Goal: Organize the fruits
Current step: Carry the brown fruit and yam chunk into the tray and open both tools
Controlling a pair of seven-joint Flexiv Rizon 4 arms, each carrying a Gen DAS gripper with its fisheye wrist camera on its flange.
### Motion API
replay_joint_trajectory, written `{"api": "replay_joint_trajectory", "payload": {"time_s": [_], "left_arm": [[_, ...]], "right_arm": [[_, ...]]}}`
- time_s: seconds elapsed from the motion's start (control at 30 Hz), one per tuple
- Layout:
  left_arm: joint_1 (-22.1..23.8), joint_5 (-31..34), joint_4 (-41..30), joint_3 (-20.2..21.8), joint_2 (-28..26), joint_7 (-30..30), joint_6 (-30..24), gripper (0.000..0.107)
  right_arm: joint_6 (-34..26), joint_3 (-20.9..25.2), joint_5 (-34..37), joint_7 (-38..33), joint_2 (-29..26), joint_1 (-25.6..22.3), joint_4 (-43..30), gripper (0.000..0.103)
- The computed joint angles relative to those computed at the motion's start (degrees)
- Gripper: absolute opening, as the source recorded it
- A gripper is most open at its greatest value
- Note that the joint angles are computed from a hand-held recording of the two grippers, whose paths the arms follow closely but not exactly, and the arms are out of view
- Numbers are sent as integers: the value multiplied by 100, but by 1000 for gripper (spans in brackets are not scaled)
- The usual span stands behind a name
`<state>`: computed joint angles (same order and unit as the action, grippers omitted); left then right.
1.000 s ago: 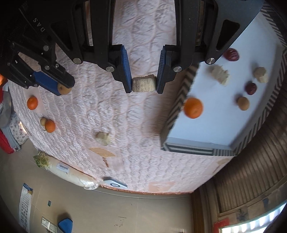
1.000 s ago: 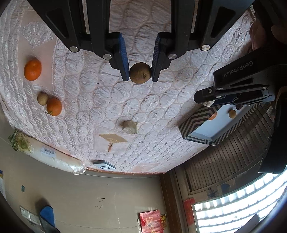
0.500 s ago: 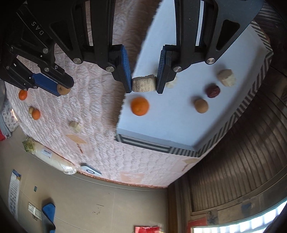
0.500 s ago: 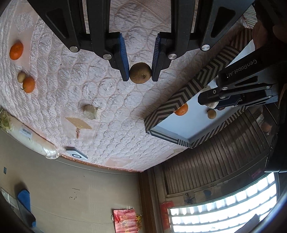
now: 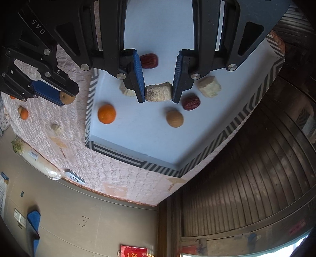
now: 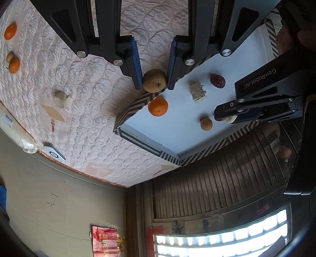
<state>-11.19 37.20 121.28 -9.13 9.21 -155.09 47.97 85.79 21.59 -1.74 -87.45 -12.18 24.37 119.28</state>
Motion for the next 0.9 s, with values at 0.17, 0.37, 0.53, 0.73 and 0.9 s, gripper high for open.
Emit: {"api": "replay_joint_trajectory", "payload": {"time_s": [0.17,0.37,0.53,0.73,0.9], "left_arm": [[77,-71,245,82,210,14,-8,27],[238,-176,437,81,343,71,13,27],[317,-249,533,67,378,145,72,27],[383,-320,625,67,439,204,189,27],[440,-355,680,43,469,231,285,27]], "right_arm": [[-89,67,-64,-68,-129,102,-165,24],[-246,55,-218,-75,-332,284,-400,24],[-407,8,-344,-21,-467,409,-576,24],[-531,-21,-434,33,-631,479,-832,24],[-691,-112,-601,75,-791,601,-1054,24]]}}
